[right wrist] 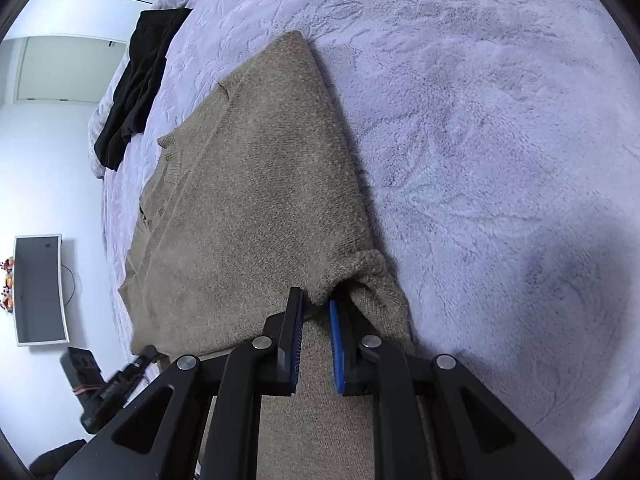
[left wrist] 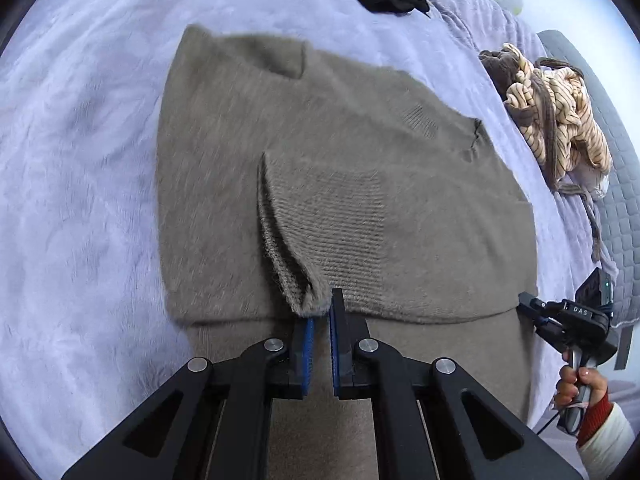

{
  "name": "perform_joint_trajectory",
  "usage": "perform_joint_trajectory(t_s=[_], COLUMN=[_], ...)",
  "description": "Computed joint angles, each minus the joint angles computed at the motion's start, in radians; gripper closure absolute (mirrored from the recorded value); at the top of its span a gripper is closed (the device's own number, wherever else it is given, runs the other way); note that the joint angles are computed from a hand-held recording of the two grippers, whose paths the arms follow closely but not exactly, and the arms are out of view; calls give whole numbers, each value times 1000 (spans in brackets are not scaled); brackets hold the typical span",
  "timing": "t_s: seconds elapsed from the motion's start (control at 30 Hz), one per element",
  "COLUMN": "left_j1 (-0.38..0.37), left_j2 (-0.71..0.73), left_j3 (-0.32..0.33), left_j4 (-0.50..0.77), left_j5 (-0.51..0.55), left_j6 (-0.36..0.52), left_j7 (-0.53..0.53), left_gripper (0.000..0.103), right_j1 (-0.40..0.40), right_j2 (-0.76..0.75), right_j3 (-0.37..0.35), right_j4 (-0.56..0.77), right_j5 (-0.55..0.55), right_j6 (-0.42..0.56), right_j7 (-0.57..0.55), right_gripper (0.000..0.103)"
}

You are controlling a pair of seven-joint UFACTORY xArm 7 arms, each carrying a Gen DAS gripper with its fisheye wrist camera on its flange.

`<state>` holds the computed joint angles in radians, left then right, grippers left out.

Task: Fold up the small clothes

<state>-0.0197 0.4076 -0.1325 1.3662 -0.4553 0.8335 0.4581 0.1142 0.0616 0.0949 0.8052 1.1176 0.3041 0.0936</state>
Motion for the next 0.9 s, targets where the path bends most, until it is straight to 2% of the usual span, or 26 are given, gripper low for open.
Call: perform_joint_trajectory(t_s=[0.07,0.17,0.33,0.47,0.53,0.57,0.6,0.63,0.67,0.73,0.9], left_j1=[-4,-47,-64,-55,-57,-61,-75,-95,-112,-81,-41], left_j2=[-21,-45,-88,-104,-100,-94,-90,-93,-105,-105,-71], left_j3=[5,38,43,32,31,36,49,69,87,63,55], left_j4=[-30,-56,-104,-113,-106,-102,-101,-105,-125,-119,-76], left_j5=[-1,103,171,159,164,179,217,271,303,288,266], left_j6=[-23,-48,-110,-141,-155,-159,-167,-183,-220,-205,-188], left_j7=[-16,-108,-163,-169,-171,-179,-214,-270,-300,-284,-256], left_gripper=[94,94,94,94,94,69,17,2,0,0,0], right_j1=[1,-3,-5,-6,-7,-6,-5,-4,-3,0,9], right_j2=[0,1,2,-2,-1,0,2,3,4,6,8], right_j3=[-2,-3,-2,-4,-4,-3,-3,-3,-2,-3,-7], right_j4=[1,4,2,2,3,4,6,9,14,25,45], right_j5=[-32,-49,-44,-70,-68,-70,-77,-87,-99,-152,-348], right_j6=[4,16,18,27,29,29,29,29,30,39,59], right_j7=[22,22,30,39,35,36,39,44,48,76,207], right_gripper=[89,89,88,85,80,78,75,70,67,60,57])
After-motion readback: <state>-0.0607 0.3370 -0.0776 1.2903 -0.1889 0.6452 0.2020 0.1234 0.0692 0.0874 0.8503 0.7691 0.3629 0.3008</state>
